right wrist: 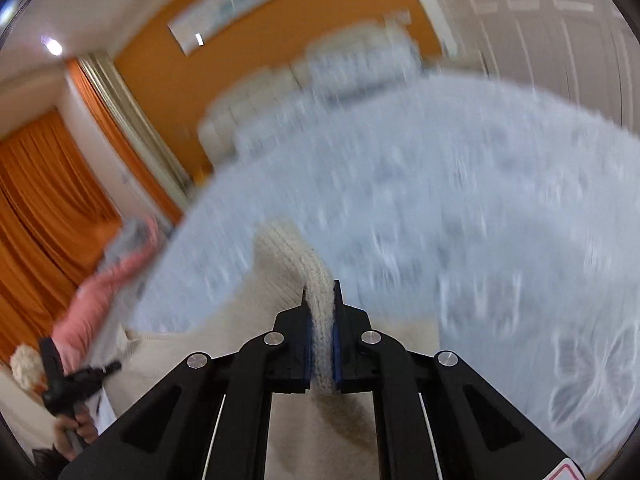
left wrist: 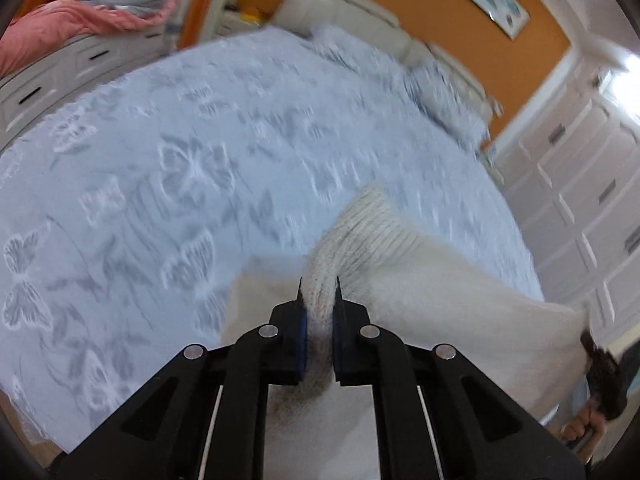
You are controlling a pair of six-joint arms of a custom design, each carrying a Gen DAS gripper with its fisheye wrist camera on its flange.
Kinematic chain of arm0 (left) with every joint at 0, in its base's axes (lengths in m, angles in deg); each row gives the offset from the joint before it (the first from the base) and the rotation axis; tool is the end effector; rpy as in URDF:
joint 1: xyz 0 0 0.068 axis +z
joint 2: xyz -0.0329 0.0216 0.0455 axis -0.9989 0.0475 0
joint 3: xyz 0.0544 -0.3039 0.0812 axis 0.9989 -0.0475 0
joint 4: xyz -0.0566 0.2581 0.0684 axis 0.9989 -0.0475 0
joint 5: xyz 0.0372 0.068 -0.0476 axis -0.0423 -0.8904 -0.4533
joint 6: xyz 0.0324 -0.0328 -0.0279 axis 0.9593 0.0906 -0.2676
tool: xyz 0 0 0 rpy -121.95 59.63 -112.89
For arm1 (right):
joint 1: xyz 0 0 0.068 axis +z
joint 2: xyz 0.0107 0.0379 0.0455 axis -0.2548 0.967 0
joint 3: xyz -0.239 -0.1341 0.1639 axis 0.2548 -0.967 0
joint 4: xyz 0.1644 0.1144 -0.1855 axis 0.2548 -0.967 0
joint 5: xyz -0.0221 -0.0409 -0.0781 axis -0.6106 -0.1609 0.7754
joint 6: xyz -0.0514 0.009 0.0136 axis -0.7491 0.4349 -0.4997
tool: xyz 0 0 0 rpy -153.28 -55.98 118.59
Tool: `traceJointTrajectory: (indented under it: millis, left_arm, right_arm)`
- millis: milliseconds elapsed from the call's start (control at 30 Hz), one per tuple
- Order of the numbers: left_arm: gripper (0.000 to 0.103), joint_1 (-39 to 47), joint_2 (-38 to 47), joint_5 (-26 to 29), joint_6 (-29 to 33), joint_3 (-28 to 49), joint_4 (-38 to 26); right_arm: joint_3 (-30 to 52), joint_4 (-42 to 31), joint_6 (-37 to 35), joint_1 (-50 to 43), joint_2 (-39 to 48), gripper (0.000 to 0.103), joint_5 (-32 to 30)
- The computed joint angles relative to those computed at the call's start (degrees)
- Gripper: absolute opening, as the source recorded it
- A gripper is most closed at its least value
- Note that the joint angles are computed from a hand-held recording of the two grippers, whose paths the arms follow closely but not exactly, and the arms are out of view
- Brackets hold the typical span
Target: Fold small clothes
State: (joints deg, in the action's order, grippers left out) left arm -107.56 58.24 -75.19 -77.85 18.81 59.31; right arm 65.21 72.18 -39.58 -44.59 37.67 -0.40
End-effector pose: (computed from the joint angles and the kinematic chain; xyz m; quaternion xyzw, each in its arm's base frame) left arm 0.2361 -0.0855 0.2280 -0.1846 0.8987 -0.1883 0.3505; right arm 0.2188 -0.1001 0.2608 0.1195 0.8628 0.2013 0.4480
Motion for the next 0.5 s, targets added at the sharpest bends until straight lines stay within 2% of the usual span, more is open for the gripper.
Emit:
traceJointTrajectory:
  millis: [67, 200, 267, 300, 400, 467, 500]
  left_arm:
    - [0.008, 2.8, 5.32, 1.83, 0.82, 1.26, 1.08]
    - [0.008, 1.58, 21.8, 1.12, 3.01, 4.43, 0.28]
    - [0.009, 1.04, 26.38, 0.68, 2.63, 4.53, 0.85]
    - [0.009, 0.98, 26.52, 0.54, 1.7, 3.44, 2.8]
    - [0.011, 0.68, 25.82, 0.99, 1.56, 4.07, 1.76]
    - [0.017, -0.05, 23.28, 0.1, 1.69, 4.45, -0.35]
    - [0.02, -1.9, 20.15, -2.0, 0.81, 4.36, -2.23]
  right_arm:
    - [1.08, 2.59, 0.55, 0.47, 3.86, 0.007, 2.11]
    - [4.37, 3.06, -0.67, 4.94, 24.95, 0.007, 13.63]
    - [4.88, 3.23, -2.47, 6.87, 29.74, 0.007, 18.7]
    - [4.15, 4.31, -2.47, 7.26, 30.45, 0.007, 19.68]
    - [4.62, 3.0, 0.38, 5.97, 30.84, 0.008, 15.54]
    - [4.28, 1.2, 0.41, 7.34, 27.77, 0.013, 18.11]
    - [2.8, 1.95, 0.71, 8.83, 24.63, 0.016, 19.78]
